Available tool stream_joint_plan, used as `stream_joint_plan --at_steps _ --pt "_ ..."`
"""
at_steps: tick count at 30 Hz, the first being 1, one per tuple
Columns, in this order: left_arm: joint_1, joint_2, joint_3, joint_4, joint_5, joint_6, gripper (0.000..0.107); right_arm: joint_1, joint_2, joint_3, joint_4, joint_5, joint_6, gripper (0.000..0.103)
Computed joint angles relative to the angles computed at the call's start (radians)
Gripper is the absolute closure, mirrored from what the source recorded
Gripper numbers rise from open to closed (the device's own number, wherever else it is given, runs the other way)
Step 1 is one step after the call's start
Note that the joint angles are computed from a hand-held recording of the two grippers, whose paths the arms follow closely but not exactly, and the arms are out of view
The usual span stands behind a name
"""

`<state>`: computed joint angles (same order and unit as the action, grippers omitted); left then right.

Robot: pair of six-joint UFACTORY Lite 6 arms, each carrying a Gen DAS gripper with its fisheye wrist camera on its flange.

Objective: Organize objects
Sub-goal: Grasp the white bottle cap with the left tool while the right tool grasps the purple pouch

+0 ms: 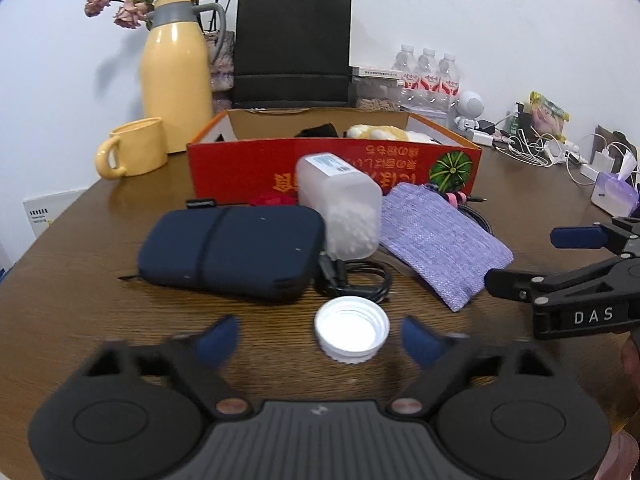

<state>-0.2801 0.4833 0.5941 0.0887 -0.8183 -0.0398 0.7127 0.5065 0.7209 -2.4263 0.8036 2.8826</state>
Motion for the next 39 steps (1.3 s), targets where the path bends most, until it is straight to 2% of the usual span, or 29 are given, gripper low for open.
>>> stream_joint_plan --at_steps 1,6,14,18,19,21,22,27,29,31,32,33,34,37,39 --pt "0.004 0.01 0.013 0.03 0.008 -0.024 0.068 -0.007 0.004 0.004 -0.015 -0.003 -0.001 0.0" --pt "-0.001 -0.017 -0.021 0.03 -0.034 -0.023 0.069 -0.044 0.027 0.042 -0.101 -0.03 0.01 0.0" --pt "0.027 -0.146 -0.081 -0.016 -0.02 -0.005 0.068 -0.069 0.122 0.183 -0.169 -0.103 -0.026 0.0" --pt "0.05 -0.161 -0.075 -0.021 -0.013 -0.007 0.069 -0.075 0.141 0.205 -0.186 -0.118 -0.021 0.0" --pt "0.059 -0.159 -0.07 -0.015 -0.01 -0.011 0.069 -0.078 0.138 0.198 -0.205 -0.116 -0.007 0.003" --pt "0.079 -0.154 -0.062 0.008 -0.007 -0.026 0.069 -0.08 0.132 0.188 -0.218 -0.112 0.008 0.018" --pt "0.085 -0.152 -0.061 0.013 -0.008 -0.029 0.069 -0.08 0.128 0.181 -0.214 -0.106 0.01 0.022" --pt "0.117 -0.151 -0.058 0.045 -0.012 -0.05 0.069 -0.091 0.104 0.142 -0.226 -0.072 0.048 0.06" --pt "0.121 -0.15 -0.06 0.051 -0.015 -0.058 0.069 -0.093 0.1 0.134 -0.225 -0.065 0.044 0.065" --pt "0.13 -0.15 -0.06 0.062 -0.017 -0.065 0.069 -0.09 0.097 0.129 -0.231 -0.055 0.048 0.064" --pt "0.132 -0.151 -0.061 0.064 -0.019 -0.068 0.069 -0.09 0.096 0.129 -0.238 -0.048 0.056 0.051" --pt "0.137 -0.154 -0.062 0.07 -0.019 -0.073 0.069 -0.091 0.096 0.132 -0.242 -0.049 0.058 0.017" --pt "0.138 -0.155 -0.062 0.071 -0.022 -0.073 0.069 -0.085 0.098 0.139 -0.233 -0.044 0.049 0.0" --pt "0.149 -0.156 -0.062 0.08 -0.024 -0.08 0.068 -0.072 0.115 0.178 -0.245 -0.053 0.022 0.0" --pt "0.158 -0.154 -0.062 0.091 -0.027 -0.087 0.069 -0.052 0.158 0.253 -0.162 -0.093 -0.068 0.0"
